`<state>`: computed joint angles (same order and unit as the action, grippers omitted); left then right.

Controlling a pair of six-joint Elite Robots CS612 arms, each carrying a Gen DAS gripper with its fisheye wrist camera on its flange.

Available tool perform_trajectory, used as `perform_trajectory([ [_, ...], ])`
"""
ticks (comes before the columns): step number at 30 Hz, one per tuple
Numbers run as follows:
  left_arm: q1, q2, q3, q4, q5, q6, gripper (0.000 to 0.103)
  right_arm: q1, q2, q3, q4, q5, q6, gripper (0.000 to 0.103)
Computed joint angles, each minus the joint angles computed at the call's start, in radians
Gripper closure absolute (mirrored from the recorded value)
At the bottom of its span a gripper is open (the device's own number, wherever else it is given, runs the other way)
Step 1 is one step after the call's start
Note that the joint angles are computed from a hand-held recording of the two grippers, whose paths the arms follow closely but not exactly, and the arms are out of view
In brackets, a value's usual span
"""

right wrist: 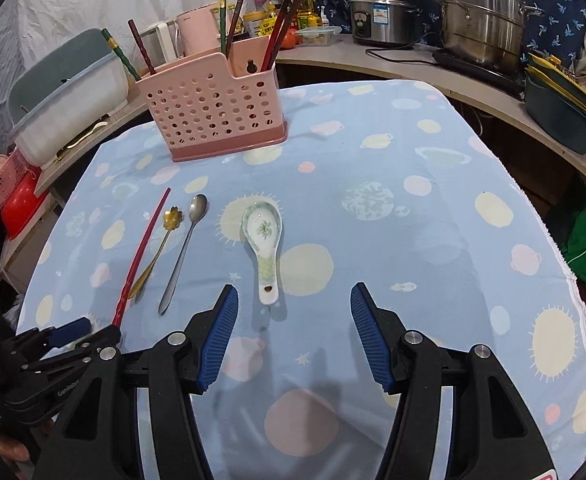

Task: Organize utensils
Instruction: 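Close the left gripper on the red chopstick while the right grips the white spoon handle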

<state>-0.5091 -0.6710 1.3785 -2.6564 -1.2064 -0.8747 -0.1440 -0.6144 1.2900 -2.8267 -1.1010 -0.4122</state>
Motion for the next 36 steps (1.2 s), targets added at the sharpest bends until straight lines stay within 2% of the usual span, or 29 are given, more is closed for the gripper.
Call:
perform_trajectory([
  [4, -0.011, 0.005, 0.0, -0.004, 0.026, 0.031, 0.067, 0.006, -0.003, 0.01, 0.003, 0.006, -0.021, 0.046],
  [7, -0.011, 0.007, 0.0, -0.018, 0.019, 0.046, 0.077, 0.011, 0.001, 0.005, 0.012, 0.004, -0.026, 0.046],
  [9, -0.006, 0.007, 0.005, -0.041, 0.0, 0.044, 0.095, 0.014, 0.005, 0.0, 0.013, -0.001, -0.022, 0.046],
  [15, 0.002, 0.002, 0.013, -0.067, -0.024, 0.034, 0.096, 0.017, 0.024, -0.035, 0.049, 0.002, 0.001, 0.05],
  [23, 0.011, -0.004, 0.013, -0.092, -0.014, 0.035, 0.096, 0.023, 0.052, -0.096, 0.101, 0.01, 0.033, 0.061],
  [29, 0.018, 0.001, -0.001, -0.087, -0.02, 0.033, 0.096, 0.028, 0.068, -0.128, 0.146, 0.01, 0.036, 0.074],
  [33, 0.021, 0.007, -0.01, -0.082, -0.028, 0.033, 0.096, 0.029, 0.074, -0.138, 0.185, 0.014, 0.03, 0.088],
  [36, 0.022, 0.01, -0.013, -0.08, -0.035, 0.032, 0.096, 0.029, 0.075, -0.136, 0.188, 0.015, 0.026, 0.089],
])
